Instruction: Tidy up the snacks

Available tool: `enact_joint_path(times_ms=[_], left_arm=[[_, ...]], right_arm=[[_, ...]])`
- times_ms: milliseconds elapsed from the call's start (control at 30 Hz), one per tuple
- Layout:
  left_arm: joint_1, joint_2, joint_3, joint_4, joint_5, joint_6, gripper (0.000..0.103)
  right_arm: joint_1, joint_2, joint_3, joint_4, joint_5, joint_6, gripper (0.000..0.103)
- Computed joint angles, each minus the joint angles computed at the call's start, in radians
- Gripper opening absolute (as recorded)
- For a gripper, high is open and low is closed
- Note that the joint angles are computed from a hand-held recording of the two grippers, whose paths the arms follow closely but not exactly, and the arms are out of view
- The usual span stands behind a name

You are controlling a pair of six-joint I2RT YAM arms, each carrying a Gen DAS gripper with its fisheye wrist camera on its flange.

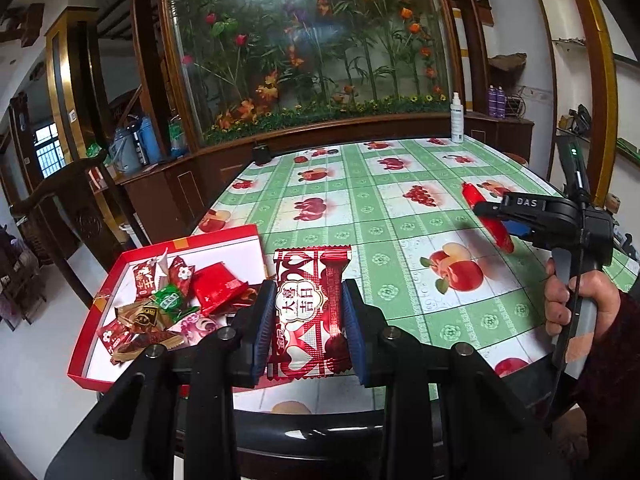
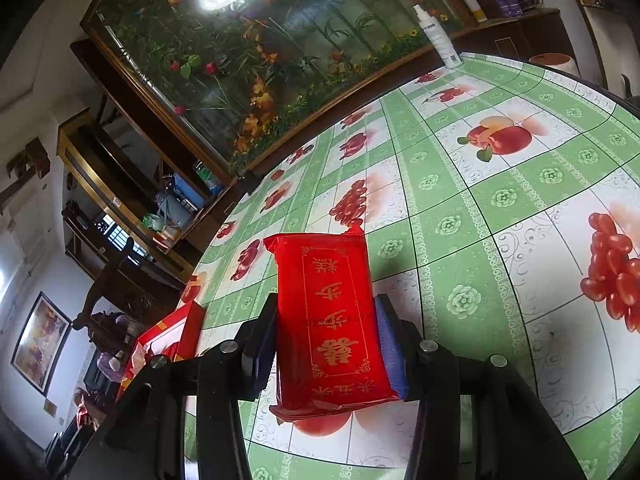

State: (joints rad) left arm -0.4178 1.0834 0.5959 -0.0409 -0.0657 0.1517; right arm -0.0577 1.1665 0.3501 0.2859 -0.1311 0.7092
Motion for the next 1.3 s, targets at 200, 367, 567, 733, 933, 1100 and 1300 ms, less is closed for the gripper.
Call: enact_joint_path(times_ms=[200, 367, 567, 733, 933, 1100, 1300], left_arm=[[0.033, -0.005, -0.023, 0.019, 0.022, -0.002, 0.030], [0.052, -0.037, -0.039, 0.015, 0.032, 0.004, 0.030], [0.071, -0.057, -0.053, 0.029, 0.029, 0.014, 0.030], [0.091, -0.050, -0.060, 0.038, 0.035, 0.017, 0.030], [0.111, -0.048, -0.067, 0.045, 0.041, 0.021, 0.030], [0.126, -0.040, -0.068, 0.052, 0.046, 0.020, 0.030], [0.152, -0.029, -0.071, 0.057, 0.064, 0.024, 0.030]], right_arm=[[0.014, -0.032, -0.016, -0.002, 0.022, 0.013, 0.047], [0.040, -0.051, -0.025, -0.005, 0.045, 0.012, 0.047], [0.034, -0.050, -0.027, 0.001, 0.043, 0.010, 0.047], [0.039, -0.055, -0.030, 0.003, 0.050, 0.010, 0.047], [0.041, -0.059, -0.032, 0.003, 0.051, 0.010, 0.047], [0.054, -0.076, -0.032, -0.010, 0.063, 0.003, 0.047], [0.109, -0.065, -0.016, -0.021, 0.103, -0.008, 0.047]])
